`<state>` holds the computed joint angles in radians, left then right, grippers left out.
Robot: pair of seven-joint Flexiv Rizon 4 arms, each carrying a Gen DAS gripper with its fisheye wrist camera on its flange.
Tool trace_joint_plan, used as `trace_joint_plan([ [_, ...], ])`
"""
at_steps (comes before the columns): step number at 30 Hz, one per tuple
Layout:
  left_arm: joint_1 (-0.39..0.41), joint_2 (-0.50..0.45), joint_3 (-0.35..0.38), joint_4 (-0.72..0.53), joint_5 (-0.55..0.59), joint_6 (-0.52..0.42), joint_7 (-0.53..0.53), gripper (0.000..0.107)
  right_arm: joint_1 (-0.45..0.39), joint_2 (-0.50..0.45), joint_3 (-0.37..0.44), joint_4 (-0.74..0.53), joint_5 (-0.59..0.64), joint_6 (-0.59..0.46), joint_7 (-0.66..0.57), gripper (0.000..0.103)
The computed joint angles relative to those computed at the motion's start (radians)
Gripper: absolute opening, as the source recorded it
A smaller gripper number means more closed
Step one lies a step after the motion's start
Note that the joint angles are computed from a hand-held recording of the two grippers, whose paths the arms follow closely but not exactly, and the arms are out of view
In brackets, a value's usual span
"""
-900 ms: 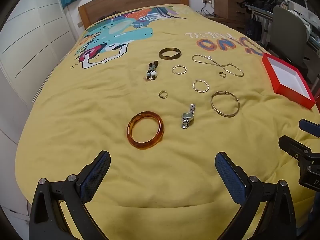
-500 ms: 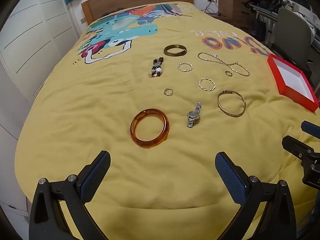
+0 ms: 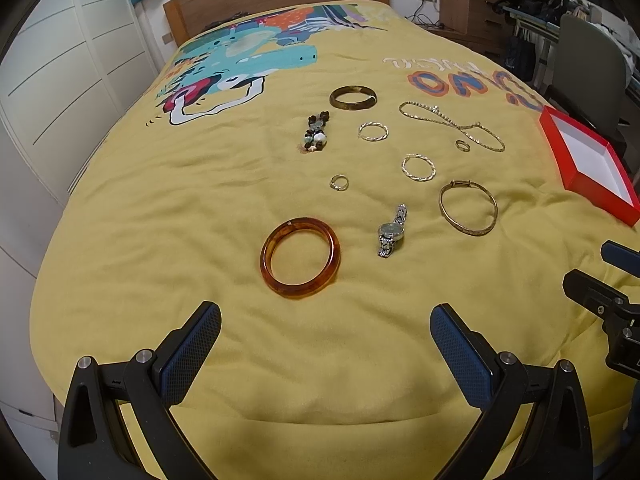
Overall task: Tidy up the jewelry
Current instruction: 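Move both grippers toward the amber bangle and the thin silver bangle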
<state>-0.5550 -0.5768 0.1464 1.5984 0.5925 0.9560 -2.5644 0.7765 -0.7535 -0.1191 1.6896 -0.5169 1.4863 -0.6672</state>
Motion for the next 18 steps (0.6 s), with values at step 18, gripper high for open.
trace_joint_plan([
  [18,0.074,-0.019,0.000,0.049,-0.120,0.080,0.046,0.099,-0.084,-0.071,0.113,-0.117,0.060,-0.042,-0.100,0.080],
])
